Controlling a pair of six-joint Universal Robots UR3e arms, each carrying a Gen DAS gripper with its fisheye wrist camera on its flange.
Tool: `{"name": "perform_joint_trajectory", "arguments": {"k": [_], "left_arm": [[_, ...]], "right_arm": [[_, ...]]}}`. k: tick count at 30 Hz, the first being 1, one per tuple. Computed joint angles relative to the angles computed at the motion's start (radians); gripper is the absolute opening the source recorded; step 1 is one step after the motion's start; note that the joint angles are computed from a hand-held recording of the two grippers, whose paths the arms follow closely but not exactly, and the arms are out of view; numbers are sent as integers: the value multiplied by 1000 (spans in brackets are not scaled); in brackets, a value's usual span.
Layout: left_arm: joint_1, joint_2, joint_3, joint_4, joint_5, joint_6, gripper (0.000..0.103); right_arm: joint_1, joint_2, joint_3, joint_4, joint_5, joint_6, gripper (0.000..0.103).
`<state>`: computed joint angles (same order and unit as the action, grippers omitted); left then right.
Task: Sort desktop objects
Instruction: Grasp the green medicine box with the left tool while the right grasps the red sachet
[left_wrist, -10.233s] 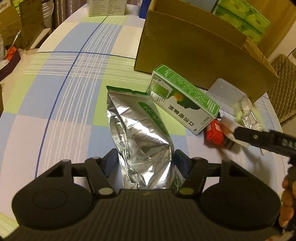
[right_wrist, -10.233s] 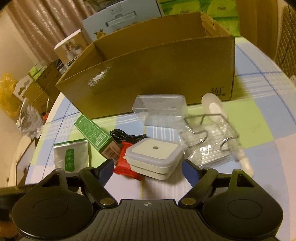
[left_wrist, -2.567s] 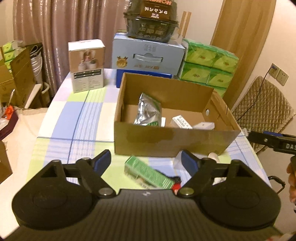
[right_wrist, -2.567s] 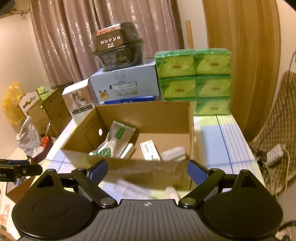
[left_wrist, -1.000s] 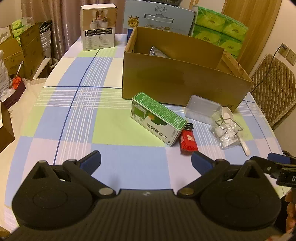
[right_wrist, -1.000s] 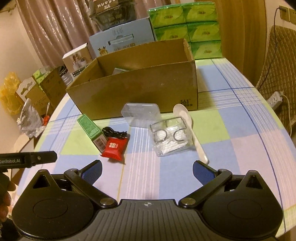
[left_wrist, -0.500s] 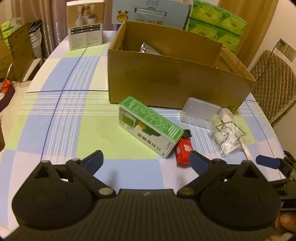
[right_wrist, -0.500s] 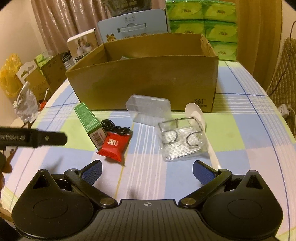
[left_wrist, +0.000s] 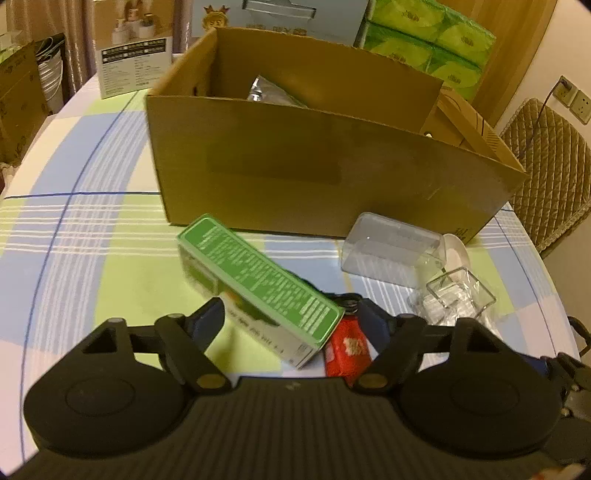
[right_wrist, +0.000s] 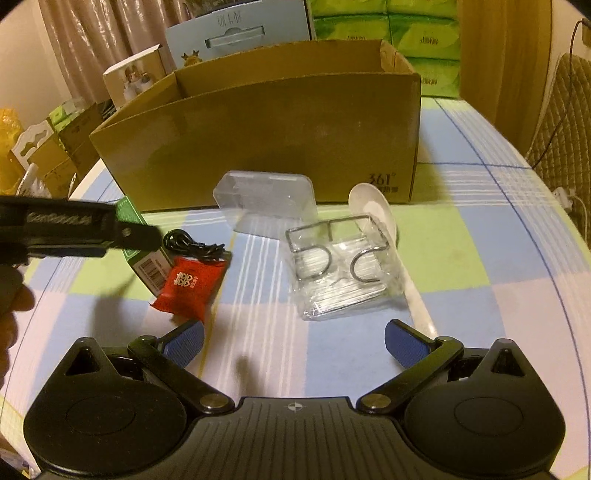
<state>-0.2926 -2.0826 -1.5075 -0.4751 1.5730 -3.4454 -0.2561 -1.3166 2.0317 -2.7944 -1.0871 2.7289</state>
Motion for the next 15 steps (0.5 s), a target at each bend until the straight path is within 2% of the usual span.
{"name": "perform_joint_trajectory", "arguments": {"k": [5, 10, 15], "left_arm": [[-9, -48, 48, -14, 19, 17, 61], [-5, 29, -25, -31, 56, 71, 34], [37, 136, -162, -13, 69, 97, 26]], "right_arm": [[5, 18, -11, 3, -5, 12, 101], [7, 14, -5, -3, -1, 8, 101], [10, 3, 4, -8, 12, 3, 101]]}}
